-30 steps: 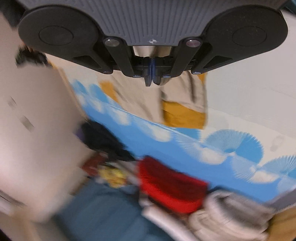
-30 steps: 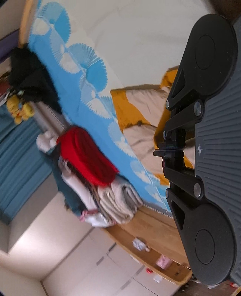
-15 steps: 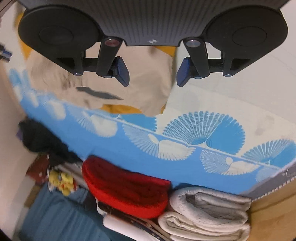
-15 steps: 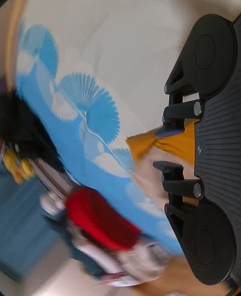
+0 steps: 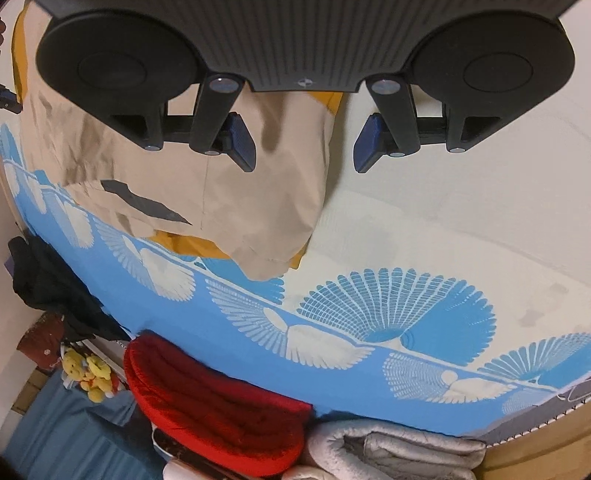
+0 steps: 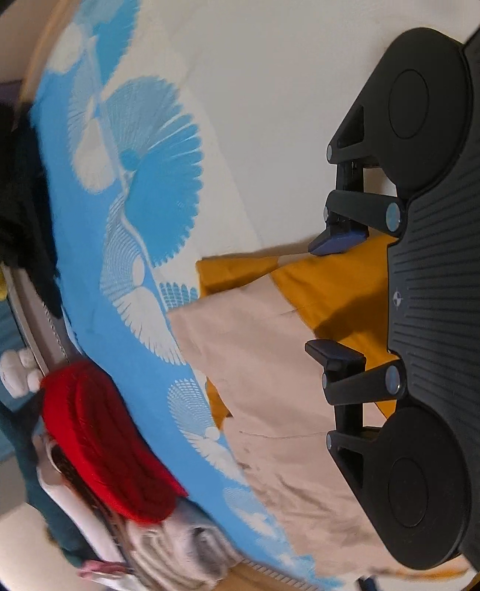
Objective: Fold large clothes
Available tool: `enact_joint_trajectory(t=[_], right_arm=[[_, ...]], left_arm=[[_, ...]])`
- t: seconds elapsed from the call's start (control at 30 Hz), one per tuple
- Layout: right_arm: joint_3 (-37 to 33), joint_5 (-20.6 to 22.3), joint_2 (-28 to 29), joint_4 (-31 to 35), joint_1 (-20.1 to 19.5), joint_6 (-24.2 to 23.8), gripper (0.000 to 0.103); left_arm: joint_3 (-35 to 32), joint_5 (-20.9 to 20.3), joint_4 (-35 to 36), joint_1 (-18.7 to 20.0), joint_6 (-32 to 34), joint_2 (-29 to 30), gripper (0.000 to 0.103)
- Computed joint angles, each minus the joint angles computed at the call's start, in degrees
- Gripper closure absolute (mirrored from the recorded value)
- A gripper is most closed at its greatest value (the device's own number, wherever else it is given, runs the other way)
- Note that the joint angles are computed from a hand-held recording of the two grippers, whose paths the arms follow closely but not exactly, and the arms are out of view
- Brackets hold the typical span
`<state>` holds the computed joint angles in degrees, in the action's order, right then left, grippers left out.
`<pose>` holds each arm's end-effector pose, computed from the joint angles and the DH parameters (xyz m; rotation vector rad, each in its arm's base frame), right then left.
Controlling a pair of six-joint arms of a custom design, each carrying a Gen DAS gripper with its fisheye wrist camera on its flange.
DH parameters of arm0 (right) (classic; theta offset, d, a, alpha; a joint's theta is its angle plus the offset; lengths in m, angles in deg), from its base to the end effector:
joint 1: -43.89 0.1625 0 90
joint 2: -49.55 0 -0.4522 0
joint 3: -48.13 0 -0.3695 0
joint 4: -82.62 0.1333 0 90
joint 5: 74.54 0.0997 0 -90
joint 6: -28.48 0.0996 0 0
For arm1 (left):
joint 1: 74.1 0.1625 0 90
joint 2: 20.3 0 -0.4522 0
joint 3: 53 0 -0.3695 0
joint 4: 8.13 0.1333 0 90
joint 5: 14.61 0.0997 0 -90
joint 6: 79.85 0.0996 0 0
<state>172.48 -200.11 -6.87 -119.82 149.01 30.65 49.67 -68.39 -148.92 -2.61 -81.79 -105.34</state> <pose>0.2076 -0.4793 0.2089 -0.0429 -2.4511 1.1005 0.0176 -0.5528 0.4884 0.1187 2.4955 -0.8729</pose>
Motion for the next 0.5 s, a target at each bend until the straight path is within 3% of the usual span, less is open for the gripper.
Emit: enact_joint_trajectory(t=[0.13,0.17,0.2,0.23,0.3,0.33,0.5], right_arm=[[-2.18,-2.38,2.14,-0.65,0.62,-4.18,0.055],[-2.66,-3.33,2.64,-0.86,0.90,-5.44,0.063],[-3.14,-4.19,2.98,-0.62,1.10,-6.42,0.081],[-3.51,-4.80,3.17,-0.33,1.22,-7.17,0.091],[-3.63,-4.20,3.08,-1.26,1.26,-8.01,0.101],[-3.50,-3.24,2.96,-2.82,1.23,-8.15,0.101],[-3.82,0.04,4.67,-23.64,2.38,-8.64,0.102]], left_arm=[[-0.53,0.33,-0.95,0.50,0.61,1.89,0.041],[-0.68,0.21,-1.14,0.60,0.89,2.26,0.054],[-1.12,-0.81,-0.88,0.84,1.53,2.58,0.069],[-1.71,-1.19,-0.16,0.81,2.34,2.88,0.101],[-1.10,1.01,-3.90,-0.49,5.73,2.94,0.103],[-0.69,1.00,-7.55,-1.14,7.96,2.83,0.103],[1.94,-1.47,-28.65,-3.22,15.63,3.68,0.102]])
